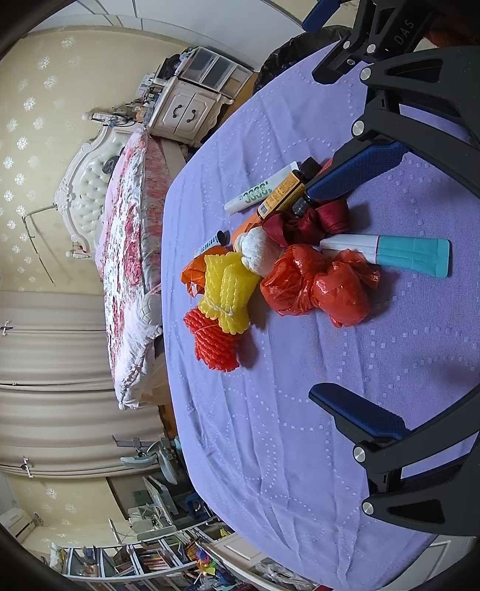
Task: Collect trash
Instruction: 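Move both tools toward the pile of trash on the table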
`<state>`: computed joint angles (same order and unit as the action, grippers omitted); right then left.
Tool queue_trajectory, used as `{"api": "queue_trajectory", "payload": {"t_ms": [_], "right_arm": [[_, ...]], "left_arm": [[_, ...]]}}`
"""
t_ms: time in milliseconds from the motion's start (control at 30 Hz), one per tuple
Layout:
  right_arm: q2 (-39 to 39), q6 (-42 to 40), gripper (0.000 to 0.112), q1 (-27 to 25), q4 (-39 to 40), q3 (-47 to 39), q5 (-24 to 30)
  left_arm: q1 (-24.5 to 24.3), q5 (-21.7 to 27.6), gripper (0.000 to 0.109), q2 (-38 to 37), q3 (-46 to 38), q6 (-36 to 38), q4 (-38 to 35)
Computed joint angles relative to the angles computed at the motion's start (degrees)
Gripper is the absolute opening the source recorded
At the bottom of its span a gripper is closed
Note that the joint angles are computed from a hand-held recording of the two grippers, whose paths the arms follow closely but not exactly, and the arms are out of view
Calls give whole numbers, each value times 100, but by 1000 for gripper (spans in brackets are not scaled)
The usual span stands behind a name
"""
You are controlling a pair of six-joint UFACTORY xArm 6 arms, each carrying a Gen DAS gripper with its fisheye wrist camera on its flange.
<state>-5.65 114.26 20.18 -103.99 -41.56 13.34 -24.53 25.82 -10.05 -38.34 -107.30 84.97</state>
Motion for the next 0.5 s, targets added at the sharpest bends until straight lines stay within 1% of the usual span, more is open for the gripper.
{"api": "queue_trajectory", "payload": {"t_ms": [500], "right_arm": [[2,-3,99,9,30,10,-14]], "left_arm": [[65,-70,97,28,-24,145,-181]]}}
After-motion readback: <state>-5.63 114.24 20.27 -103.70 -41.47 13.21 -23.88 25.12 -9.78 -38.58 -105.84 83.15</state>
